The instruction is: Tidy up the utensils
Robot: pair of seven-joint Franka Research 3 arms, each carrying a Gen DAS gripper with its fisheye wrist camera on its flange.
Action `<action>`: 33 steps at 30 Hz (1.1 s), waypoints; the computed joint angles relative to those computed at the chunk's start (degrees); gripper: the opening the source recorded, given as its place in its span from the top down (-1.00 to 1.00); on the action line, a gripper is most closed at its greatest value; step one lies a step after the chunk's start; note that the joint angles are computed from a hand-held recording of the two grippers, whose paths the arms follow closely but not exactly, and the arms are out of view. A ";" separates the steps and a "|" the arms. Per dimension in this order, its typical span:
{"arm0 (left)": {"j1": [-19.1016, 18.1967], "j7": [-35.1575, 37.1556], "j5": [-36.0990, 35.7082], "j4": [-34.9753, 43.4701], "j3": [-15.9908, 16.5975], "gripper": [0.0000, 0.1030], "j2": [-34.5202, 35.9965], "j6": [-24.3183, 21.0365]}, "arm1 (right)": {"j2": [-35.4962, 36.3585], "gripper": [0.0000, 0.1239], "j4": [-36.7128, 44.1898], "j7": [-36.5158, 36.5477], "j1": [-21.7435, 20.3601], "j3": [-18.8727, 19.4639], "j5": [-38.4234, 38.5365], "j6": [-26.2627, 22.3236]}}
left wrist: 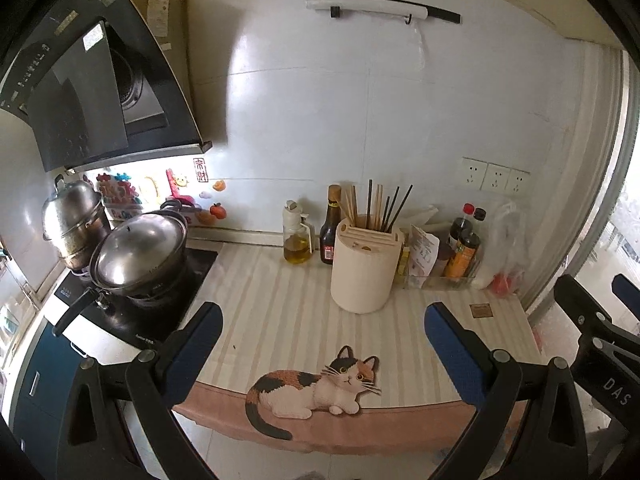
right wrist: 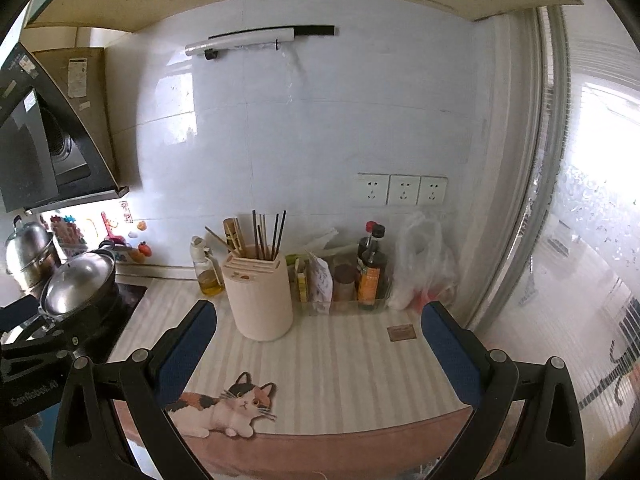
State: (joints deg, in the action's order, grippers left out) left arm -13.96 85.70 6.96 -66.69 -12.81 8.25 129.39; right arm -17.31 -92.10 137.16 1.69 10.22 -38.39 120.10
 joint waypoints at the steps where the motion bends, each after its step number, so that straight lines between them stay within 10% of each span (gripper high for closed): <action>1: -0.04 0.06 0.05 0.36 -0.03 -1.00 0.23 -0.19 | 0.39 -0.66 0.45 -0.37 0.04 -0.03 0.04 -0.08; 33: -1.86 -0.79 3.00 9.62 0.50 -1.00 6.04 -3.49 | 7.66 -0.66 8.71 -3.85 3.67 -3.74 0.52 -2.53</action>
State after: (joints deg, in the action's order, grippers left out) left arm -15.82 84.92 9.96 -57.08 -12.31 14.29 125.90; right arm -9.65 -83.39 133.31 5.36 6.48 -37.87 117.56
